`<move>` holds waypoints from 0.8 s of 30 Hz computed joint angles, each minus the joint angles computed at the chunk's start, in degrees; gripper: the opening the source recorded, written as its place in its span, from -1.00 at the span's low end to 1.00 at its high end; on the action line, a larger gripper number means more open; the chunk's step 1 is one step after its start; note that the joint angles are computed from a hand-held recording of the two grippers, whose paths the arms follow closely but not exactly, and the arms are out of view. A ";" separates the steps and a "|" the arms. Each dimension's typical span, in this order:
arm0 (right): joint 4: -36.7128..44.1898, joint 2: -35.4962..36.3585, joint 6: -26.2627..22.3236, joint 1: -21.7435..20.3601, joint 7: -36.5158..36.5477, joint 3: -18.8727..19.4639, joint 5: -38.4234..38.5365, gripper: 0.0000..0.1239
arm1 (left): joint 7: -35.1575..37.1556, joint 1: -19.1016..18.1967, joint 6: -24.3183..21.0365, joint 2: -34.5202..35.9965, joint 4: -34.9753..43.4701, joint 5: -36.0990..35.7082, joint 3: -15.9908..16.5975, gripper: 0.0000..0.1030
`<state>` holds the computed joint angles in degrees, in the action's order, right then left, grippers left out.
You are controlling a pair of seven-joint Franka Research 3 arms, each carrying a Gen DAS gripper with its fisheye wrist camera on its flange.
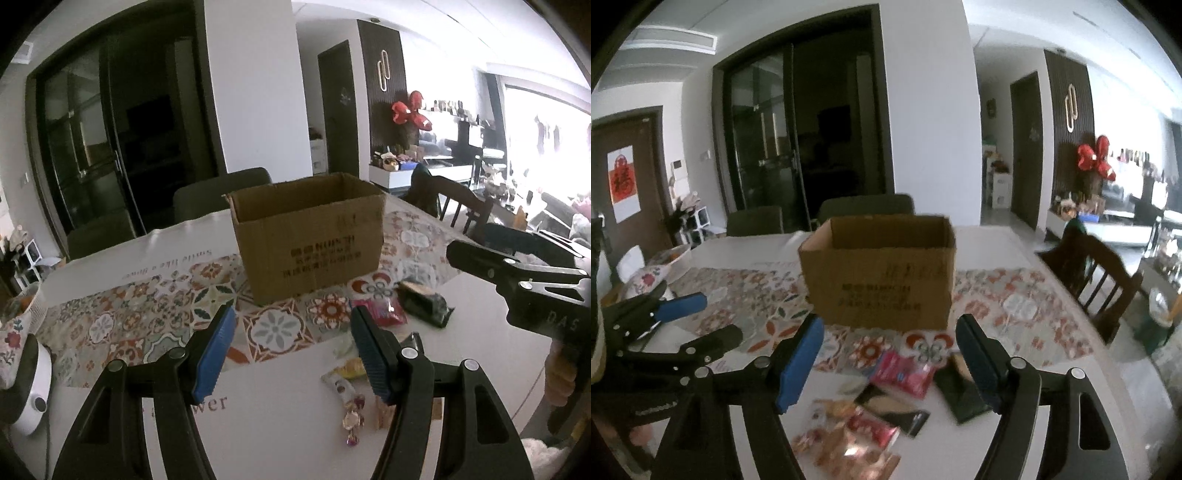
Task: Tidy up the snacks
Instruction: 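Move both grippers back toward the snack pile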
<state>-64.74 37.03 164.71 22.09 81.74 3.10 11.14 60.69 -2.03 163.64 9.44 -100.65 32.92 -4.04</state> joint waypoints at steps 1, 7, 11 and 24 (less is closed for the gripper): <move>-1.14 -0.62 -0.18 -0.49 -0.30 0.74 0.73 0.21 | 0.48 0.07 0.27 -0.35 -0.73 -0.15 -0.15 0.24; -8.05 -3.93 -0.76 -1.54 -1.32 2.09 3.42 0.25 | 1.44 0.00 0.64 -1.60 -4.20 -0.61 -0.66 0.24; -11.20 -5.31 -2.55 -1.26 0.66 1.34 3.83 0.25 | 2.73 0.05 0.24 -1.82 -5.90 -1.94 -1.10 0.24; -11.32 -4.07 -12.04 -3.10 -0.01 3.49 6.64 0.25 | 12.80 0.88 -1.61 -0.58 -8.06 -12.37 -3.38 0.24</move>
